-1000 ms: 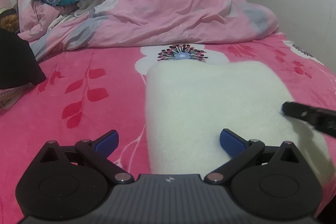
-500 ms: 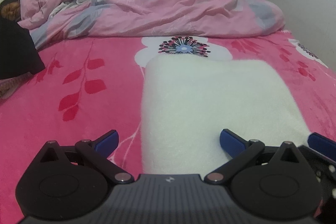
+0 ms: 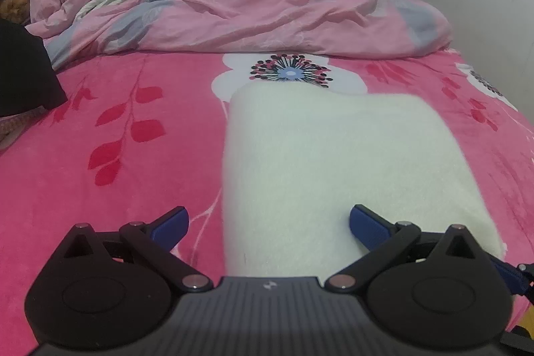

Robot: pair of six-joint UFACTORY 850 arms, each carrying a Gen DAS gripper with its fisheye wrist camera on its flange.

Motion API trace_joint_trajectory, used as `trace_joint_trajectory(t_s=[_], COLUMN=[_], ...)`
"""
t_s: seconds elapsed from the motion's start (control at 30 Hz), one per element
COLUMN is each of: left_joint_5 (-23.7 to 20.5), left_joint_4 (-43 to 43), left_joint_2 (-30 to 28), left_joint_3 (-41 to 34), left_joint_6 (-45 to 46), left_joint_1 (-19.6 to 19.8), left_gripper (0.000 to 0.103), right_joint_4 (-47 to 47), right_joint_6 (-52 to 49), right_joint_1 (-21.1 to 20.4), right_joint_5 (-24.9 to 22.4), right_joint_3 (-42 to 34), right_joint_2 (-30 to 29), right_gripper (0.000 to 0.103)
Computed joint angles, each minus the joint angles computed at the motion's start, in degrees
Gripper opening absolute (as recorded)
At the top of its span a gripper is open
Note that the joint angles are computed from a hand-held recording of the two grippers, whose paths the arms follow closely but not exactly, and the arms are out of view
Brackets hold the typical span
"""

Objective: Fold clothes

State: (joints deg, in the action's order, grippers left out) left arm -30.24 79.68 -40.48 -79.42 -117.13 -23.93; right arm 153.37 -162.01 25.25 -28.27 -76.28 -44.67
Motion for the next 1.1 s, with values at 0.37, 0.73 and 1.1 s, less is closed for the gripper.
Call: trace_joint_trajectory(t_s=[0.37,0.73,1.1], left_joint_5=[1.8,9.8,13.1], left_joint_4=[9.4,30.1,54.8], left_joint_2=[1.0,2.5,3.8], left_joint_3=[2.8,7.0,10.2], left_joint_6=[-7.6,-29.3,-50.8], left_joint_1=[0.6,3.8,6.3], left_gripper=[0.103,0.103,0.103], right_joint_4=[-4.9,-20.5,-45.8], right_joint_6=[8.4,43.0,80.9], right_joint_1=[-1.0,-8.0,-10.6], right_joint_5=[-0.4,-14.2,-12.5], right_joint_3=[0.9,-2.2,-22.0], right_joint_2=[1.4,-0.9,-13.7], right_gripper=[0.042,0.06,0.082])
